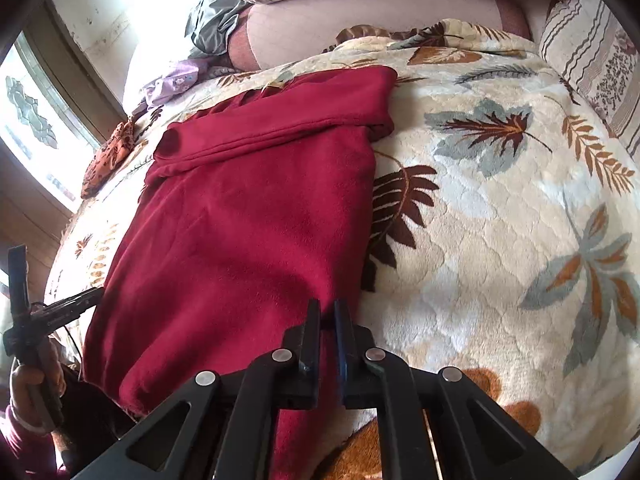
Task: Fold small clothes
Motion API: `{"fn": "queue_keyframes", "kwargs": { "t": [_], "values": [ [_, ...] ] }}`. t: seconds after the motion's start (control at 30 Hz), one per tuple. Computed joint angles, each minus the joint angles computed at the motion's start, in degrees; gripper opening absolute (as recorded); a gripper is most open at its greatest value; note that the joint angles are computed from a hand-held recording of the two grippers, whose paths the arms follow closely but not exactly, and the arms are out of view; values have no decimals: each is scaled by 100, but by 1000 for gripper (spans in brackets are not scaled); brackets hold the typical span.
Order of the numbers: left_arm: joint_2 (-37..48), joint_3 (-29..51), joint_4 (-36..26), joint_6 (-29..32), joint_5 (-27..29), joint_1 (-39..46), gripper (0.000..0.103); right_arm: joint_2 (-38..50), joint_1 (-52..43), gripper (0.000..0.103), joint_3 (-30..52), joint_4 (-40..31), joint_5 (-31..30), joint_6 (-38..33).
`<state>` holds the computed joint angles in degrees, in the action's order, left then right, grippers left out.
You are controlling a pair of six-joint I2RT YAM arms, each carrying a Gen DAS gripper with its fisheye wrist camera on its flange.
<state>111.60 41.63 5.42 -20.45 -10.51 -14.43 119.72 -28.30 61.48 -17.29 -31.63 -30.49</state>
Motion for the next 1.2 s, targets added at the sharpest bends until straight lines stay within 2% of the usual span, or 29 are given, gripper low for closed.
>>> {"fn": "queue_keyframes", "kwargs": {
  "t": [0.03,0.1,0.27,0.37,0.77,1.03,1.2],
  "values": [
    [10,-31,48,-13,-69,-37,56,18,-28,15,7,-105,-6,-50],
    [22,-79,93,-121,-158,-98,56,28,-91,47,-28,-253,33,-157],
    [-1,-225,243,-218,-533,-324,56,-116,-286,48,-233,-403,-71,-341],
    [-43,-268,230,-204,-544,-378,56,-234,-356,48,-322,-530,-72,-418],
    [-731,-1020,429,-134,663,-74,56,-470,-415,52,-760,-736,-37,-886],
    [-809,-1239,264,-33,1240,-109,56,-274,-523,52,-867,-789,-47,-1105],
    [-792,-1302,252,17,1068,-337,57,-138,-625,52,-778,-1129,-197,-1380]
  ]
}}
